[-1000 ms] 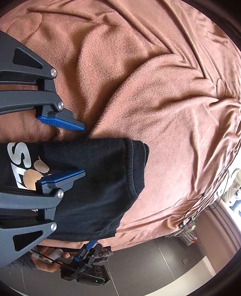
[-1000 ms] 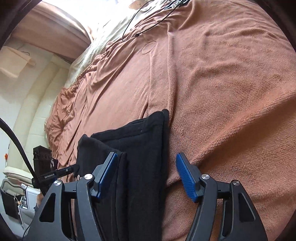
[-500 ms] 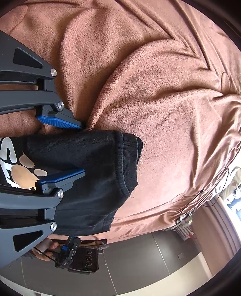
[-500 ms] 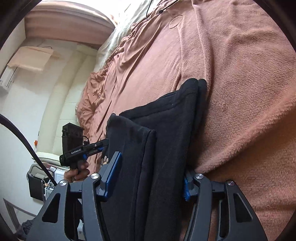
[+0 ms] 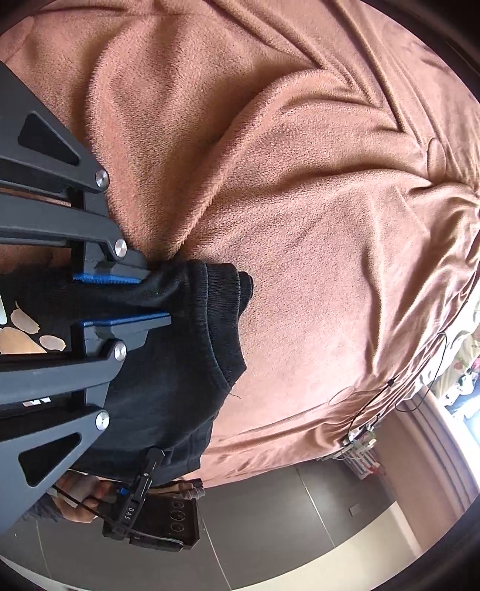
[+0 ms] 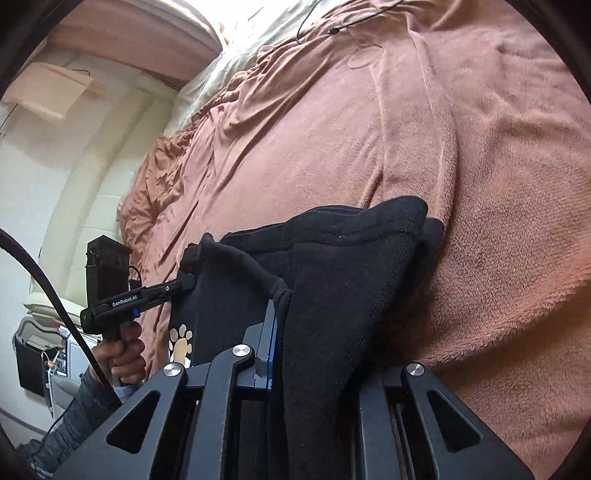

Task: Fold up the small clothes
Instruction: 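Close both tools on the end of the folded black t-shirt, then lift the folded t-shirt with both tools and carry it toward the bed's headboard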

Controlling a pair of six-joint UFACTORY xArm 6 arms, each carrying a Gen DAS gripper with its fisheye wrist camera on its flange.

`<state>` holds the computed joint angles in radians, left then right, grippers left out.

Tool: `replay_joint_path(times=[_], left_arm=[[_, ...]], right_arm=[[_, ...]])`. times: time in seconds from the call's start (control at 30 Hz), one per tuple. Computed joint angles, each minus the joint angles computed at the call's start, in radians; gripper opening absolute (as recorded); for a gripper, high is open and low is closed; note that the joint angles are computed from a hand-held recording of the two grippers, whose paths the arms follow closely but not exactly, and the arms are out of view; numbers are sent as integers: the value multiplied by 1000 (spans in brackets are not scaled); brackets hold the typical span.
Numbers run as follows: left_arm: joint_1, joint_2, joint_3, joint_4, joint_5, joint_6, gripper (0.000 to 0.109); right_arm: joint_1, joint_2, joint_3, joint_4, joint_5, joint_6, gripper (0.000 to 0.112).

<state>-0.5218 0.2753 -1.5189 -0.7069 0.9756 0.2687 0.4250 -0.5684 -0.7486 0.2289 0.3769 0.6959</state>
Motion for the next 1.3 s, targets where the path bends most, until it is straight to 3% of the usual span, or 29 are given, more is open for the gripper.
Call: replay_joint_path(times=[0.3,0.63,0.87,1.0,1.3], left_arm=[[-9,-104,48,-9,-26,37,6],[-6,-253,121,-50,-21,55,6],[5,-363,165,-72,-12,56,6],[15,-440,196,-95,-8,61,6],[80,-625,239,-131,33,72,6]], right_arm=[[122,-21,-118,-451,173,366,11],[333,-108,-190,-762,419,638,10],[549,-84,-326,-948,643,760,10],[718,-45,-431,-1058,807,810,10],[1060,136,-708,-1282,1117,862,10]])
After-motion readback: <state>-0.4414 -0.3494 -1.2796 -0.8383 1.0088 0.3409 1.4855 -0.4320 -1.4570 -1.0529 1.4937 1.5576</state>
